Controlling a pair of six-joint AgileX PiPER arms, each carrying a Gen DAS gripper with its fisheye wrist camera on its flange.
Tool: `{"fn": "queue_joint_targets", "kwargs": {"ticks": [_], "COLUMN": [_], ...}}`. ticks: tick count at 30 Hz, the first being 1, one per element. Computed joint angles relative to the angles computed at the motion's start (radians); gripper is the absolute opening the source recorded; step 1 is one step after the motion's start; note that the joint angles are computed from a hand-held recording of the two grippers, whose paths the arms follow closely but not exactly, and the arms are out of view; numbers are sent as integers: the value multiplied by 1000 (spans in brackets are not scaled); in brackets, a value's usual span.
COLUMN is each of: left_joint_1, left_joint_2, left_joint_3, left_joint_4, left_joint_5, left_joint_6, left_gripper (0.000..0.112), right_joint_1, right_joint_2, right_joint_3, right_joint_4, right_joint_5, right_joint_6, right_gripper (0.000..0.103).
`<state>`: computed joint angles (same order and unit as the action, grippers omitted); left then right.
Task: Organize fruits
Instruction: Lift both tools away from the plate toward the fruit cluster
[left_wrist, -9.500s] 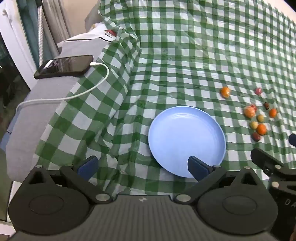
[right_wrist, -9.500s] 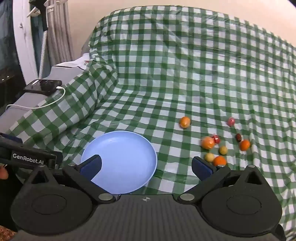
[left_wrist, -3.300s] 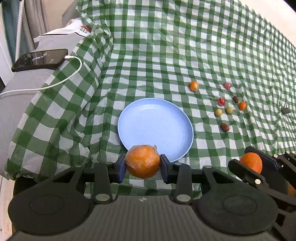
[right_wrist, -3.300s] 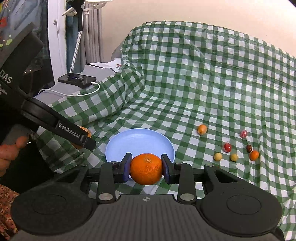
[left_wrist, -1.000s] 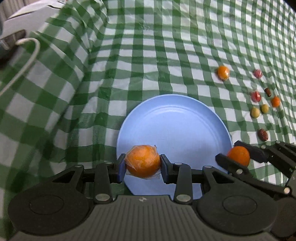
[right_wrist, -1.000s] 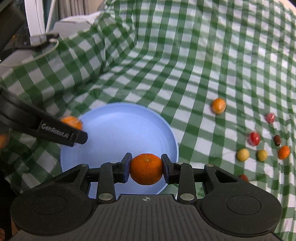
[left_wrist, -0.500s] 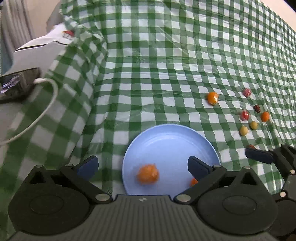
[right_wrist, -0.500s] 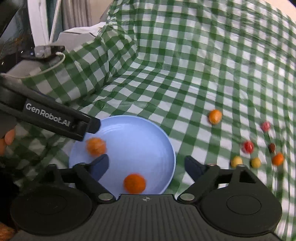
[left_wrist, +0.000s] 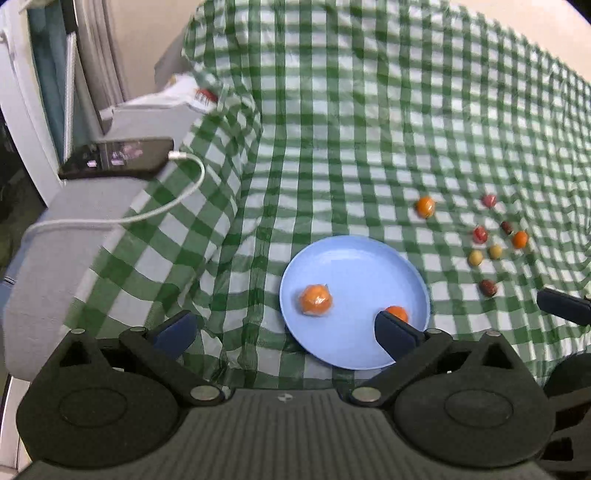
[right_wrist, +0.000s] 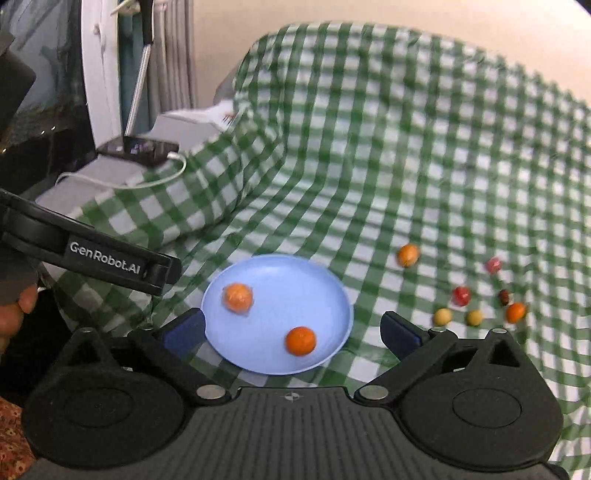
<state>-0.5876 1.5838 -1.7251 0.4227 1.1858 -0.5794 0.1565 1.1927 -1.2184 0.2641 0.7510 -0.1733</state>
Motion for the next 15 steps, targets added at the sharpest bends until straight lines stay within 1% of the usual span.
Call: {"fn": "queue_joint_targets", "kwargs": {"ticks": [3, 7, 15], "left_joint_1": [-36, -84, -139], "left_joint_2": [-56, -99, -128], "left_joint_3": [45, 66, 72], "left_joint_4": [35, 73, 136], "left_joint_5": [-20, -6, 18], "left_joint_6": [-58, -73, -132], "left_gripper": [103, 103, 103], "right_joint_1": [10, 45, 85], "right_joint_2": [-44, -103, -154], "right_joint_3": [13, 40, 60], "right_joint_4": [-44, -91, -133], "right_joint_5": [14, 9, -1], "right_joint_6": [45, 89, 105], "right_gripper": [102, 102, 102]}}
